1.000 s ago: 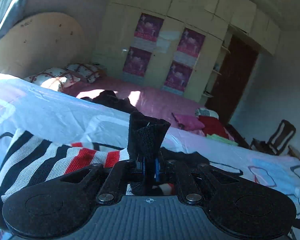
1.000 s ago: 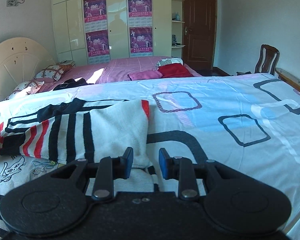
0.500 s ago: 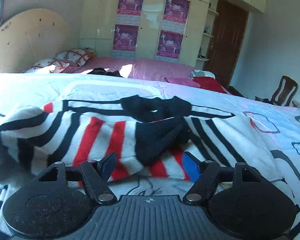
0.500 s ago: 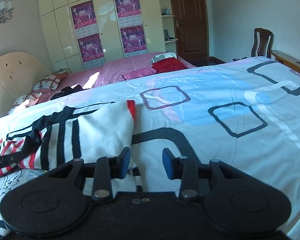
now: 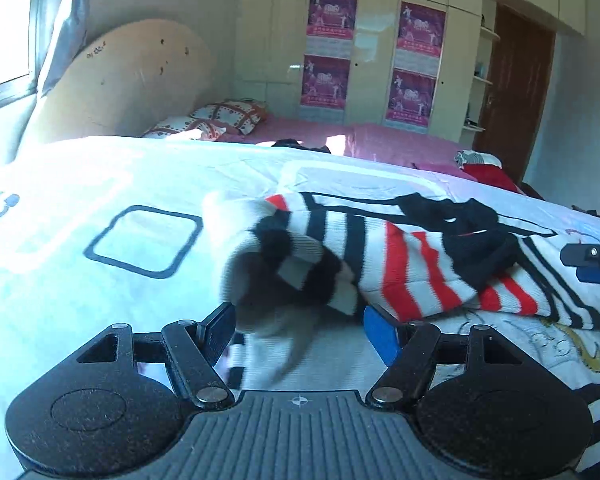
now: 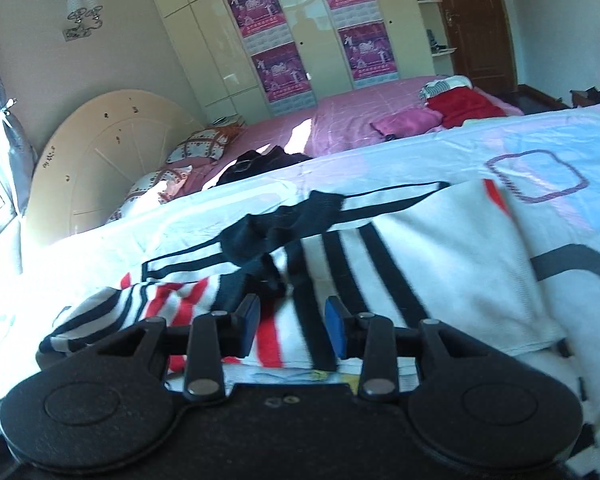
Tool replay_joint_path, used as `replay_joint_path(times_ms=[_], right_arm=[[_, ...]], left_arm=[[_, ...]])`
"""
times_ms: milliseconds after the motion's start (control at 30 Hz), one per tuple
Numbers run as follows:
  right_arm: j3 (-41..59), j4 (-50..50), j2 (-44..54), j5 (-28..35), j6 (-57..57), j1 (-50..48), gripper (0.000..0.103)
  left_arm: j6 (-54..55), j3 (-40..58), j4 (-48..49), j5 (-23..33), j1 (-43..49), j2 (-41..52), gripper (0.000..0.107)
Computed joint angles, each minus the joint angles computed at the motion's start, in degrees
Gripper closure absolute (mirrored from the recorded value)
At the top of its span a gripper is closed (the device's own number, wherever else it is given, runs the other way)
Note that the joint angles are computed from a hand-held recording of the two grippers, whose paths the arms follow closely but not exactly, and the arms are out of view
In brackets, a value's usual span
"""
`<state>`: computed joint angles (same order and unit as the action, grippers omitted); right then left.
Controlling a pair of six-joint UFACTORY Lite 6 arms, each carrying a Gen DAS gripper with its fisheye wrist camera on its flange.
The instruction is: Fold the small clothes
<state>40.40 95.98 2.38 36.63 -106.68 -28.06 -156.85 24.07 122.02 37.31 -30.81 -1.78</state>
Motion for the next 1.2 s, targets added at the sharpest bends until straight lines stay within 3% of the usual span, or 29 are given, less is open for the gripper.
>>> replay_joint_path(times_ms=[267, 400, 467, 600, 733, 867, 1100, 1200], right_arm=[[7.74, 4.22, 11.42, -4.34, 9.62, 10.29, 0.067], [9.99, 8.08, 14.13, -7.86, 6.45, 12.26, 0.076], [10.17, 8.31, 13.63, -7.81, 4.03, 12.18, 0.091], [6.67, 14.2, 7.61, -4.64, -8.09, 10.04, 0.094], [4.02, 18.6, 2.89, -2.01, -18.05, 1.19, 0.094], [10.61, 7.09, 11.95, -2.13, -10.78, -6.03, 0.094], [5.17, 10.87, 10.14, 3.36, -19.5, -8.68, 0.094], [9.53, 8.21, 14.96, -2.28, -16.51, -6.97, 0.092]], left_arm=[[-9.47, -1.49, 15.65, -2.01, 12.25, 4.8, 0.036], [-13.73, 0.12, 20.3, -1.45, 14.09, 8.16, 0.036], [-14.63, 1.43, 22.52, -2.21, 14.62, 9.28, 0.036], [-13.66, 3.42, 21.94, -1.78, 14.46, 11.89, 0.036], [-13.08, 3.5, 20.79, -1.17, 13.68, 12.39, 0.036], [-11.47, 3.8, 19.01, -0.73, 12.62, 12.85, 0.036], [-9.36, 4.34, 16.89, -1.73, 12.17, 12.44, 0.036], [-8.78, 4.4, 16.78, -2.2, 12.46, 12.18, 0.036]])
